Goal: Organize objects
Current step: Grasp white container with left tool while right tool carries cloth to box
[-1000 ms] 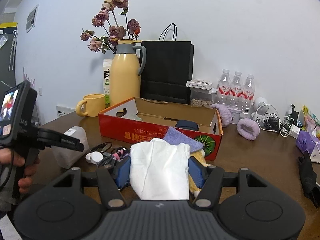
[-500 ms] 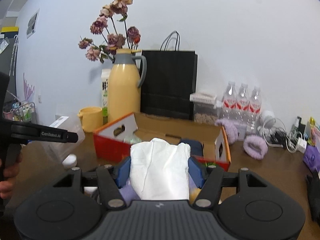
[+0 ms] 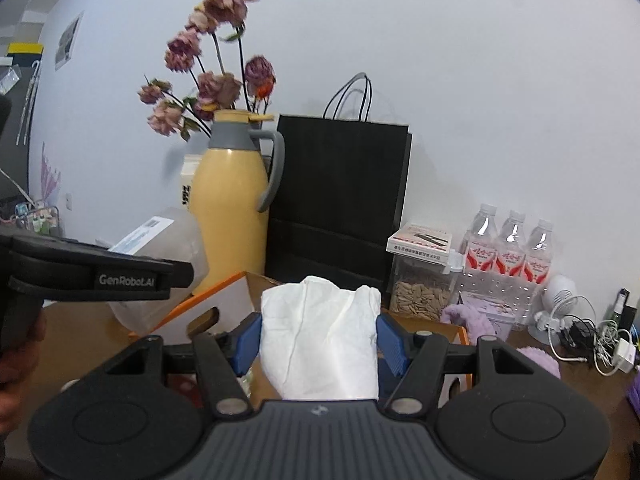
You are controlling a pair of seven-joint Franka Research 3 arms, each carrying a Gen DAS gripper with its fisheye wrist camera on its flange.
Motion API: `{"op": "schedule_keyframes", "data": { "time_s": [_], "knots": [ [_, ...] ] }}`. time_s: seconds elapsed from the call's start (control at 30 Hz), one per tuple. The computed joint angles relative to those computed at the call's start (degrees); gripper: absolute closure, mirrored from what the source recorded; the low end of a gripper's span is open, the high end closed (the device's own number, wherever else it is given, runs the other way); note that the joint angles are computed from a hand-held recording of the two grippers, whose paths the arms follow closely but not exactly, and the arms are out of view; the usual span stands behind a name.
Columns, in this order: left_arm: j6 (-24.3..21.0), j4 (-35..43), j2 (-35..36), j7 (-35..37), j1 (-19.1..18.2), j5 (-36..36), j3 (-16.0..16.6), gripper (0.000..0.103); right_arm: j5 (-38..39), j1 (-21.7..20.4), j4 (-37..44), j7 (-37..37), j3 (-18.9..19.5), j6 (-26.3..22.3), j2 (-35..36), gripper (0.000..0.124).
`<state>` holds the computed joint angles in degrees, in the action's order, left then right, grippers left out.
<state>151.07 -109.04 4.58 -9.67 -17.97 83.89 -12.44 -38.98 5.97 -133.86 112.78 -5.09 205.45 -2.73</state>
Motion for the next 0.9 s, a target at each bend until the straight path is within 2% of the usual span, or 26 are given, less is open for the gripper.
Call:
{"op": "schedule_keyframes", "data": {
  "time_s": [0.13, 0.27, 0.37, 0.47, 0.53, 0.6, 0.63, 0.67, 0.7, 0.73, 0.77, 0.8, 0.83, 0.9],
  "knots": [
    [0.3, 4.6, 4.5, 2.3, -0.2, -1.1, 0.8, 0.061, -5.8, -1.9, 7.1, 5.3, 1.5, -2.6, 5.5, 0.063],
    [0.9, 8.2, 8.2, 5.1, -0.8, -3.5, 2.4, 0.061, -13.0, -7.0, 13.7, 11.7, 6.2, -5.8, 10.3, 0.063],
    [1.7, 10.4, 10.6, 8.0, -1.3, -6.0, 3.6, 0.061, -13.4, -9.5, 16.5, 11.4, 9.4, -8.3, 12.6, 0.063],
    [2.5, 12.0, 12.5, 11.5, -1.7, -9.2, 4.7, 0.060, -17.7, -18.2, 19.3, 14.3, 18.6, -11.2, 15.0, 0.063],
    [3.1, 12.8, 13.5, 13.0, -2.0, -10.4, 5.5, 0.060, -19.7, -26.3, 20.2, 14.4, 27.5, -13.3, 16.4, 0.063],
    [3.7, 13.4, 14.1, 13.7, -2.5, -10.9, 6.2, 0.060, -18.9, -29.7, 20.1, 12.8, 31.4, -14.5, 17.1, 0.056],
    [3.9, 13.5, 14.3, 14.1, -2.6, -11.3, 6.5, 0.057, -18.3, -31.6, 20.0, 11.7, 33.7, -15.4, 17.3, 0.054],
    [4.0, 13.6, 14.4, 14.2, -2.8, -11.4, 6.8, 0.046, -17.4, -33.4, 19.8, 10.4, 35.7, -16.1, 17.5, 0.048],
    [4.0, 13.5, 14.4, 13.5, -3.1, -11.0, 7.2, 0.037, -16.7, -33.4, 19.7, 9.9, 35.8, -16.5, 17.5, 0.043],
    [3.9, 13.4, 14.3, 12.3, -3.5, -10.1, 7.7, 0.016, -16.1, -32.0, 19.6, 9.8, 34.3, -16.5, 17.3, 0.040],
    [3.9, 13.4, 14.1, 11.0, -3.8, -8.9, 8.0, 0.000, -15.4, -30.6, 19.5, 9.7, 32.8, -16.3, 17.0, 0.031],
    [3.6, 13.0, 13.7, 7.7, -4.5, -6.1, 8.6, 0.000, -14.6, -29.3, 19.3, 9.6, 31.3, -15.9, 16.8, 0.022],
    [3.3, 12.9, 13.5, 6.3, -4.5, -4.9, 8.6, 0.000, -13.9, -28.9, 19.0, 9.2, 30.8, -15.5, 16.6, 0.021],
    [3.1, 12.7, 13.2, 6.3, -4.1, -5.0, 8.0, 0.000, -12.5, -30.8, 18.4, 7.8, 32.9, -15.5, 16.5, 0.021]
  ]
}}
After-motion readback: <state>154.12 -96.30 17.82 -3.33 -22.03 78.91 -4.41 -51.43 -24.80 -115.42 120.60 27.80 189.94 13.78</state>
